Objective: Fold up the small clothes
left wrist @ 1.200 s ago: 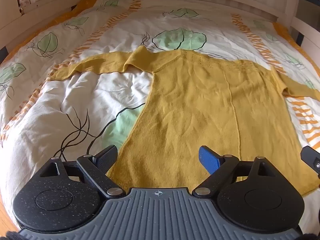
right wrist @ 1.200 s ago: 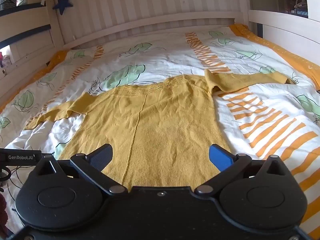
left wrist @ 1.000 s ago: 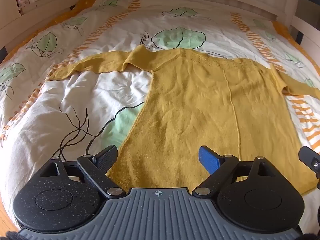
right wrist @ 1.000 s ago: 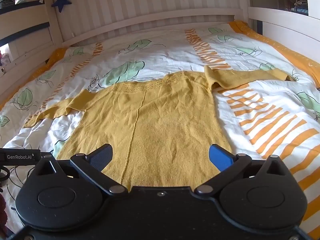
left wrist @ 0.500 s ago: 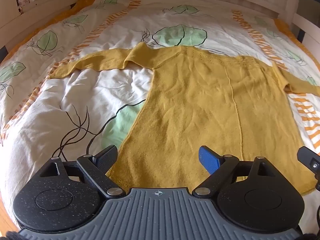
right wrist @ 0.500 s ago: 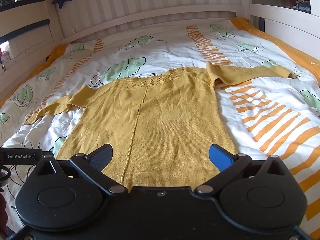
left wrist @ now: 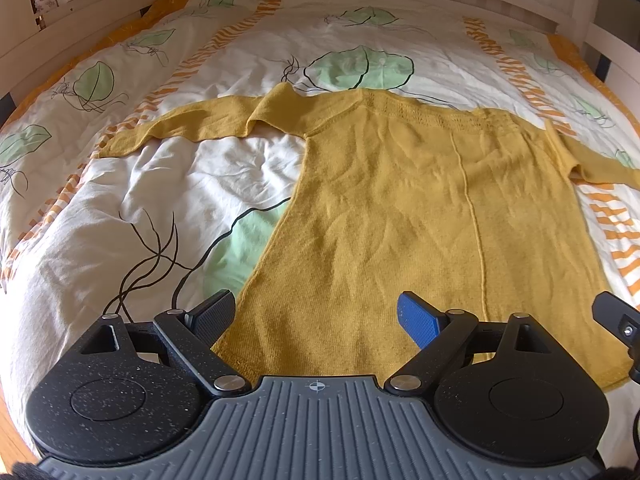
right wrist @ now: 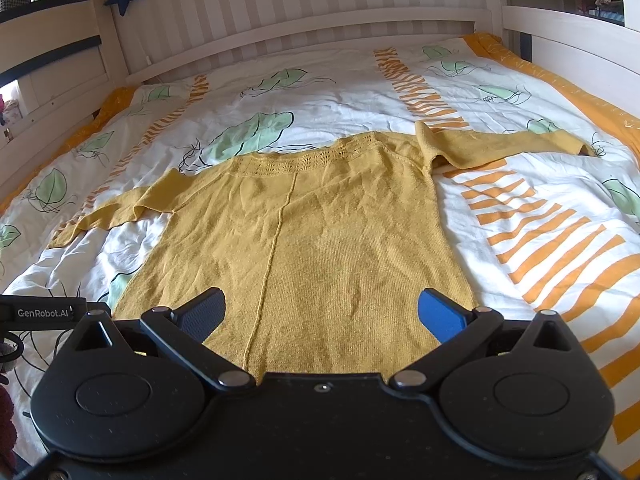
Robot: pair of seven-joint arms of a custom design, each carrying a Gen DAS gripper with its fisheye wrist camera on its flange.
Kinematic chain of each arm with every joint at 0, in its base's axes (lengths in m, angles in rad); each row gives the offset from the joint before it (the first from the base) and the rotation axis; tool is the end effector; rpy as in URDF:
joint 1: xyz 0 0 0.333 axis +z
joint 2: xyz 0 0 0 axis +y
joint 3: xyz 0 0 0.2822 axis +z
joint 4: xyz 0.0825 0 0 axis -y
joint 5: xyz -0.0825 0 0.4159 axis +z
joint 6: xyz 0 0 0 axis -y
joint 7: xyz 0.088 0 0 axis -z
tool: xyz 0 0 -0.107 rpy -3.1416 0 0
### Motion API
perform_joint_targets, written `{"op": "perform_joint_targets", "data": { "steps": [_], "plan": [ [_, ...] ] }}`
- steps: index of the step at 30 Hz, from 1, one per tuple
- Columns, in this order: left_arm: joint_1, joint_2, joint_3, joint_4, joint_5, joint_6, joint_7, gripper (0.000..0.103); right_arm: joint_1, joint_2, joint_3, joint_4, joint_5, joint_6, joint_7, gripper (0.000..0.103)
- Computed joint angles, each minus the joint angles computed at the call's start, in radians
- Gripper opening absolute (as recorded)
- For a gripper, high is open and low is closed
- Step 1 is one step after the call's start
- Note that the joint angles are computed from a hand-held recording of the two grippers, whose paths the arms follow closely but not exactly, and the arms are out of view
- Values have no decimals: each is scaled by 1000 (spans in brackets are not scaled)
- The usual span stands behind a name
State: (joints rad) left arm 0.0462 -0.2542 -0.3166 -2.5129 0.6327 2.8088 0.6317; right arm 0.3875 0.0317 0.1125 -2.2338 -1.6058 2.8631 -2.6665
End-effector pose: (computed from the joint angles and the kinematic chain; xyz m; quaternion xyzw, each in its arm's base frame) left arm 0.4828 -0.1611 0.3656 -0.7047 0.6322 -0.1991 0.2529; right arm 0.4651 0.3169 0.3271 -0.6106 0.6570 -0.2496 0.3650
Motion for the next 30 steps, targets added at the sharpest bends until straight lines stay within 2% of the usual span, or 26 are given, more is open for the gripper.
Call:
{"op": "perform_joint_targets", "data": {
  "steps": [16,30],
  "plan": [
    [-9,12,5,5,8,-10,-2,88,4,18,-3,10,-2,14,5,102],
    [-33,37,27,30,-32,-41,35,88,-4,34,-16,20,54,62,-62,102]
  ]
}}
